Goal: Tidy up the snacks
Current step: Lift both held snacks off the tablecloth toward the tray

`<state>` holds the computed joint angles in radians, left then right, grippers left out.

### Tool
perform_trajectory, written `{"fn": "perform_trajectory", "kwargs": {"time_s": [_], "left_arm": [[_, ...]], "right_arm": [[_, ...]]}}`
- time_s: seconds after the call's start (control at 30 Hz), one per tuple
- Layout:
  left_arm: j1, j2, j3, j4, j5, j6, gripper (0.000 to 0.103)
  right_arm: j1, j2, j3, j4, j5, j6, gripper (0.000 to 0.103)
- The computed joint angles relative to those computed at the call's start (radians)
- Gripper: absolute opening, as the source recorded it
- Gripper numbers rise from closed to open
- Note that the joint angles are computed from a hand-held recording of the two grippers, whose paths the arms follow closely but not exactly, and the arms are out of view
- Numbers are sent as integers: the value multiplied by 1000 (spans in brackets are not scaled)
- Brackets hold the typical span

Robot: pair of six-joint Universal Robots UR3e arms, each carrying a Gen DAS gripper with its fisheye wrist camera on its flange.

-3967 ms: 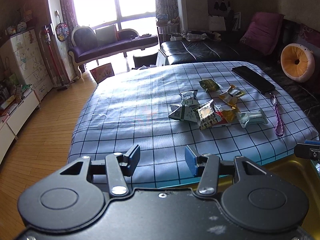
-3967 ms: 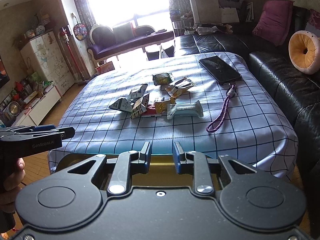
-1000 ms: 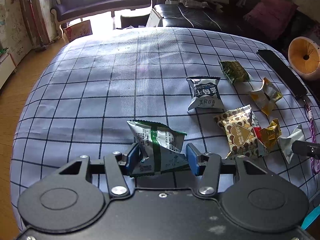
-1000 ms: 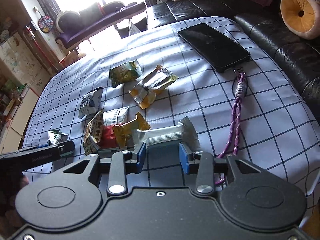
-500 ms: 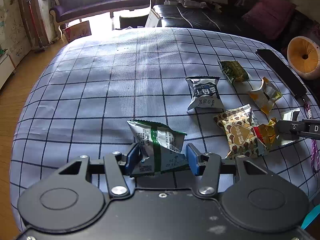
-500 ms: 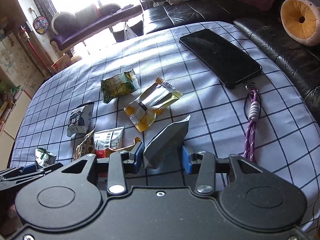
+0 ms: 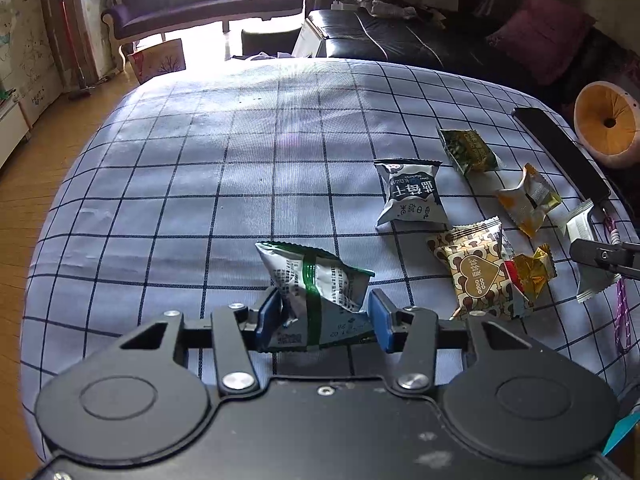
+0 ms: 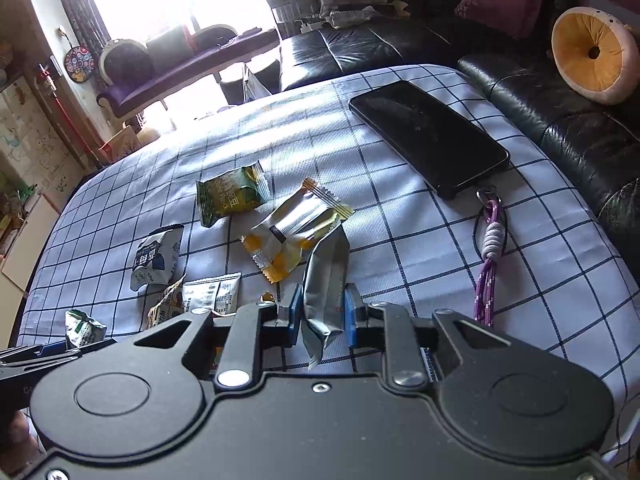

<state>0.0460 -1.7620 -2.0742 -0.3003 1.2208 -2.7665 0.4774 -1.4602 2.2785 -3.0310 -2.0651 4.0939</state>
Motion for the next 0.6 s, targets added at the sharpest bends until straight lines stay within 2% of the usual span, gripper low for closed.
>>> {"fn": "perform_trajectory", "kwargs": {"time_s": [0.17,0.33,0.6], "left_arm": [[-4,48,-6,-38,15,-12,45],[22,175,-68,-83,7,4,45],[135,538,-202,-329,-90,84,45]], "right_arm": [[40,-59,26,22,-31,24,30],[108,-117,36,71,-73,64,30],[290,-191,-8,237,-176,181,30]]}}
